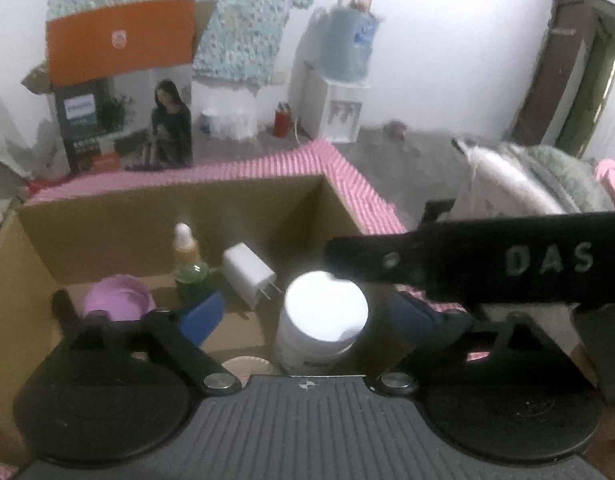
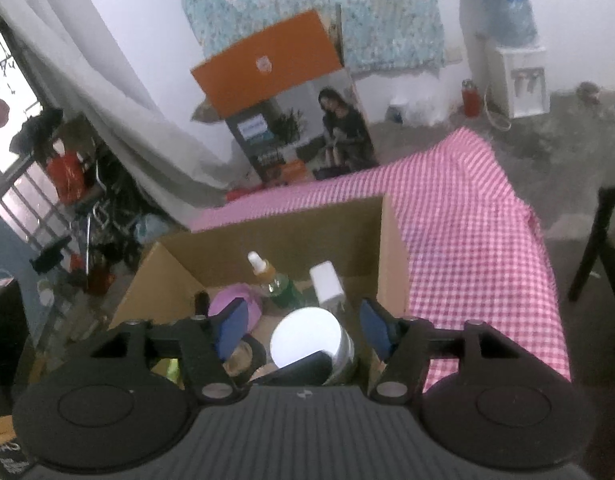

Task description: Organize rigid objects

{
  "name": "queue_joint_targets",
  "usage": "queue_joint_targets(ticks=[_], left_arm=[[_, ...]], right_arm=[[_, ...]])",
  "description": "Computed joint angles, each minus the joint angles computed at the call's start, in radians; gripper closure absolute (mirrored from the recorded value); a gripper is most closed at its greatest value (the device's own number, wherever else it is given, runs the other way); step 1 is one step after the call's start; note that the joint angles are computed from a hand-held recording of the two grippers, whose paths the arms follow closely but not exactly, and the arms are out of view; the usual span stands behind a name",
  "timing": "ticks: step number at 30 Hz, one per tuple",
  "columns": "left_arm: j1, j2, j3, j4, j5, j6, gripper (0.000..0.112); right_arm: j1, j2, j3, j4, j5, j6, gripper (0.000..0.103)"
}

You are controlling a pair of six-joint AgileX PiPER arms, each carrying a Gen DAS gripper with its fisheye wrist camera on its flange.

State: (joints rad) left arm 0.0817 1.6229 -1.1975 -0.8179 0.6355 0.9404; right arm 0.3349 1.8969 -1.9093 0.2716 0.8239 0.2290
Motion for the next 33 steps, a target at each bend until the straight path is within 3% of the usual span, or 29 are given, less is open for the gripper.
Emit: queue_joint_targets(ticks=[2, 4, 5, 9, 16, 19, 28, 33], left_arm=[[0.032, -0.051, 0.031, -0.025, 0.004, 0.029, 0.011], [0.065, -0.108, 0.062, -0.011, 0.005, 0.027, 0.009], [0.071, -0.133, 0.079, 0.006, -0.01, 0.013, 0.009], [0.112, -0.228, 0.145, 0.117, -0.083, -0.063, 0.009], [0.132, -0.287, 0.238, 0.36, -0.222, -0.274, 0.009], [0.16, -0.266, 0.238, 0.388, -0.211, -0.248, 0.009], [0.235, -0.196, 0.171, 0.312, -0.1, -0.217, 0.009], [0.255, -0.224, 0.215, 0.272, -0.116, -0.159, 0.009]], right_arm=[[0.013, -0.063, 0.077, -0.032, -0.067, 0.027, 0.024], [0.034, -0.139, 0.166, -0.078, -0.139, 0.065, 0.011], [0.044, -0.165, 0.193, -0.107, -0.165, 0.091, 0.0], [0.114, -0.264, 0.294, -0.32, -0.225, 0.263, 0.0], [0.314, -0.276, 0.338, -0.761, -0.128, 0.674, 0.0], [0.385, -0.234, 0.328, -0.878, -0.065, 0.769, 0.0], [0.433, -0.118, 0.237, -0.83, 0.043, 0.743, 0.0], [0.436, -0.095, 0.22, -0.83, 0.056, 0.743, 0.0]])
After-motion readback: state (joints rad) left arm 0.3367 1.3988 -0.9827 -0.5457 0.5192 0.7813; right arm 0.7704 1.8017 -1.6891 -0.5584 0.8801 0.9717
